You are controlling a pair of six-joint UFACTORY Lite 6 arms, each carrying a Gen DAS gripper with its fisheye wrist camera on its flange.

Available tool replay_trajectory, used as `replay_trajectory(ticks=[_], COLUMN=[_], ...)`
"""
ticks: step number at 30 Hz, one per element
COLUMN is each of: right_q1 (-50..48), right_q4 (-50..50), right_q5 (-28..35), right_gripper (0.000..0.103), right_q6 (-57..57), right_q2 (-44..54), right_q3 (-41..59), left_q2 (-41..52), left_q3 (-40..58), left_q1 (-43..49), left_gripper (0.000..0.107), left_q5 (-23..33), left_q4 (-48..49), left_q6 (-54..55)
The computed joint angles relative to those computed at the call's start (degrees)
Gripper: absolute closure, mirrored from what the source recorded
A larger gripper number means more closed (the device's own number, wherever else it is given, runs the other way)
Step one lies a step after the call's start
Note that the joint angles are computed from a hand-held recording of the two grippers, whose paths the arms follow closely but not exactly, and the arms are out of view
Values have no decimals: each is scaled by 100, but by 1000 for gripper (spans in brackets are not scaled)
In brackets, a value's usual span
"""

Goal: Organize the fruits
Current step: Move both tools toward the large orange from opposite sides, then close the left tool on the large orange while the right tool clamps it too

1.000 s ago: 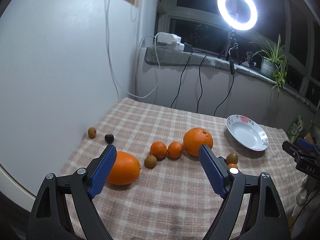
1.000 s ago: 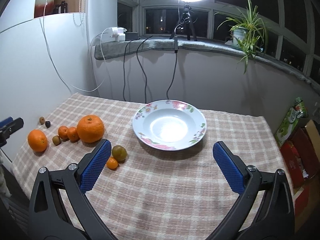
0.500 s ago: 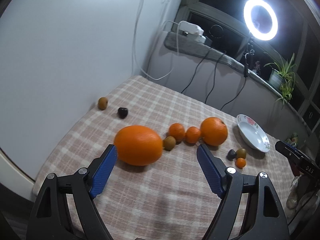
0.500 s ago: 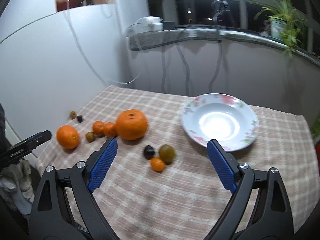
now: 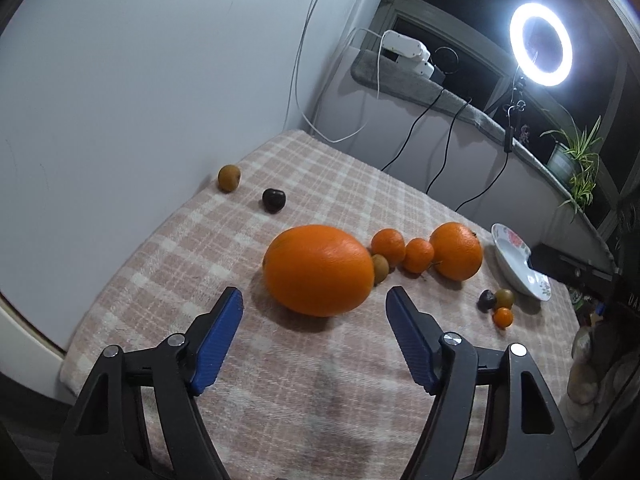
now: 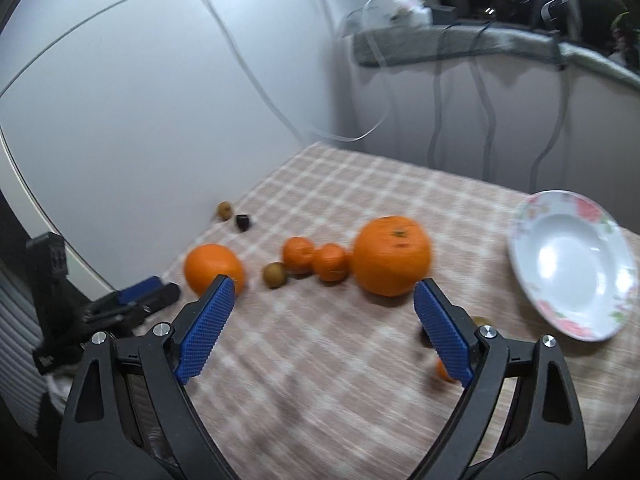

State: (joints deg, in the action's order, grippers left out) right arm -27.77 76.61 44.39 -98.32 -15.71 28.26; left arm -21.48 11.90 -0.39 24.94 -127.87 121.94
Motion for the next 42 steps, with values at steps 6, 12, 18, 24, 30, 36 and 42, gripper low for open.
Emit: replay_trajectory(ticks=[6,12,18,24,30,36,42], right_q1=[1224,2304,2921,3295,3458,3458,3409], right_q4=[226,305,50,-242,-492,-623,-605], right_q5=[-257,-611,-792,-862,-764,-658,-568], right_gripper=[10,10,10,14,27,33,33], right_q6=[243,424,645,817,1081,1199,1203], right_q2=[820,1786,2660,3186,3599,3843,3926], right_q3=[557,1312,2048,2527,2903,3080,3128], left_q2=[661,1105,1399,1525,1601,1654,1870], left_q3=[171,324,488,555,605,664,765], left_q1=[159,227,231,218,275,200,159], left_gripper=[35,35,39,39,40,44,45], left_q5=[273,532,698,702,759,767,907], left_q4=[-228,-160,-40,-125,-16,70,81], left_q6=[453,511,384,455,352,221,142])
